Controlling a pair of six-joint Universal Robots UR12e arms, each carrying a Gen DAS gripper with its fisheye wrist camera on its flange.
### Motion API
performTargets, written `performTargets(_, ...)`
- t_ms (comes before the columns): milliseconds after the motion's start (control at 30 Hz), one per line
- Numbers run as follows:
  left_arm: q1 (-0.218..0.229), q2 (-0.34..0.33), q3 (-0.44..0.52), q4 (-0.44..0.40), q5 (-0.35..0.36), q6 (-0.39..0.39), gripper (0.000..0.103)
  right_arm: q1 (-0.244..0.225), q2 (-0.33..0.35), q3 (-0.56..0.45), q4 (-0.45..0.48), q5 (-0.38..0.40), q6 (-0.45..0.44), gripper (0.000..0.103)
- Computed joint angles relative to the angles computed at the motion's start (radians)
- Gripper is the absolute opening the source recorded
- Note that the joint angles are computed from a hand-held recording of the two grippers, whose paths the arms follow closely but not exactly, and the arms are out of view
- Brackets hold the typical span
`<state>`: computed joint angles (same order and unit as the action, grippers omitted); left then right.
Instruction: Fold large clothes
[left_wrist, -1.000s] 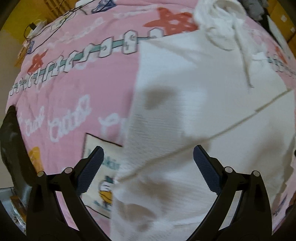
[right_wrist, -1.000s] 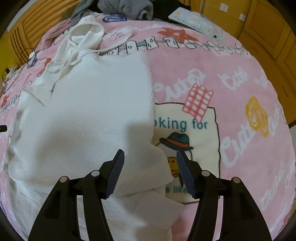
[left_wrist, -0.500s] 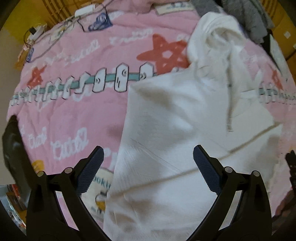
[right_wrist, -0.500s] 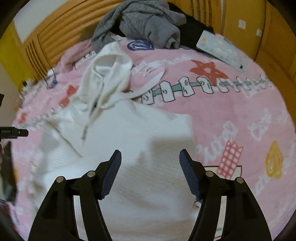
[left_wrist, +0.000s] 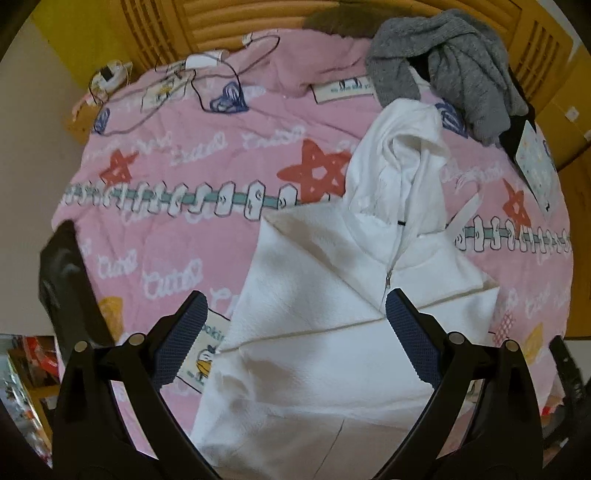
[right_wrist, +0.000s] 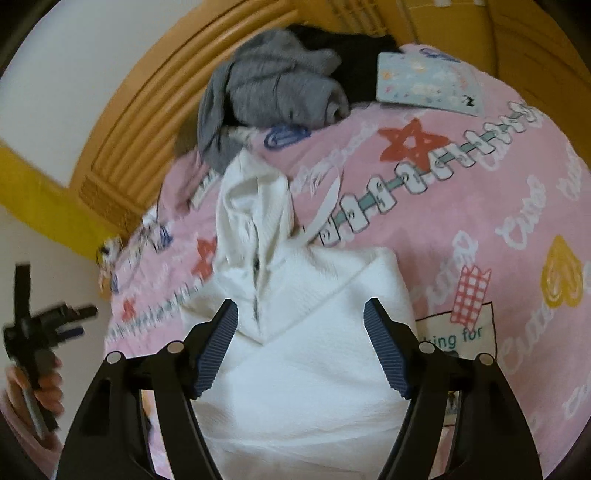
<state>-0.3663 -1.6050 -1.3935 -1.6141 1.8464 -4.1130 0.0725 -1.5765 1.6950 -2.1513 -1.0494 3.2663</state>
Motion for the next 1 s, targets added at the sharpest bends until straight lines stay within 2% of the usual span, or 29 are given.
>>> performTargets(133, 0.008, -0.025, 0.054, -0.005, 0.001, 0.035, 0.095, 0.010, 0.022, -0.079, 0.060, -0.046, 0.025, 0.069)
performTargets(233, 0.021, -0.052, 0.097, -0.031, -0.010, 0.063, 0.095, 0.026, 0.047, -0.153, 0.129, -0.077, -0.048, 0.069)
performTargets(300, 0.033, -0.063, 0.110, -0.033, -0.025, 0.077, 0.095, 0.043, 0.070, -0.193, 0.154, -0.114, -0.059, 0.071)
performTargets(400, 0.070, -0.078, 0.109, -0.002, -0.051, 0.132, 0.095, 0.074, 0.127, -0.259, 0.182, -0.150, -0.037, 0.071)
performTargets(467, 0.097, -0.093, 0.107, 0.020, -0.064, 0.169, 0.095, 0.098, 0.184, -0.324, 0.193, -0.167, -0.028, 0.071)
performTargets(600, 0.149, -0.143, 0.108, 0.075, -0.069, 0.267, 0.095, 0.157, 0.344, -0.507, 0.225, -0.214, -0.019, 0.071)
performTargets(700, 0.206, -0.190, 0.105, 0.135, -0.151, 0.322, 0.095, 0.179, 0.467, -0.656, 0.308, -0.196, 0.020, 0.071)
performTargets(900, 0.301, -0.284, 0.114, 0.246, -0.348, 0.334, 0.095, 0.210, 0.687, -0.943, 0.425, -0.217, 0.088, 0.071)
performTargets(1000, 0.326, -0.329, 0.131, 0.263, -0.400, 0.324, 0.095, 0.226, 0.811, -1.128, 0.518, -0.251, 0.107, 0.071)
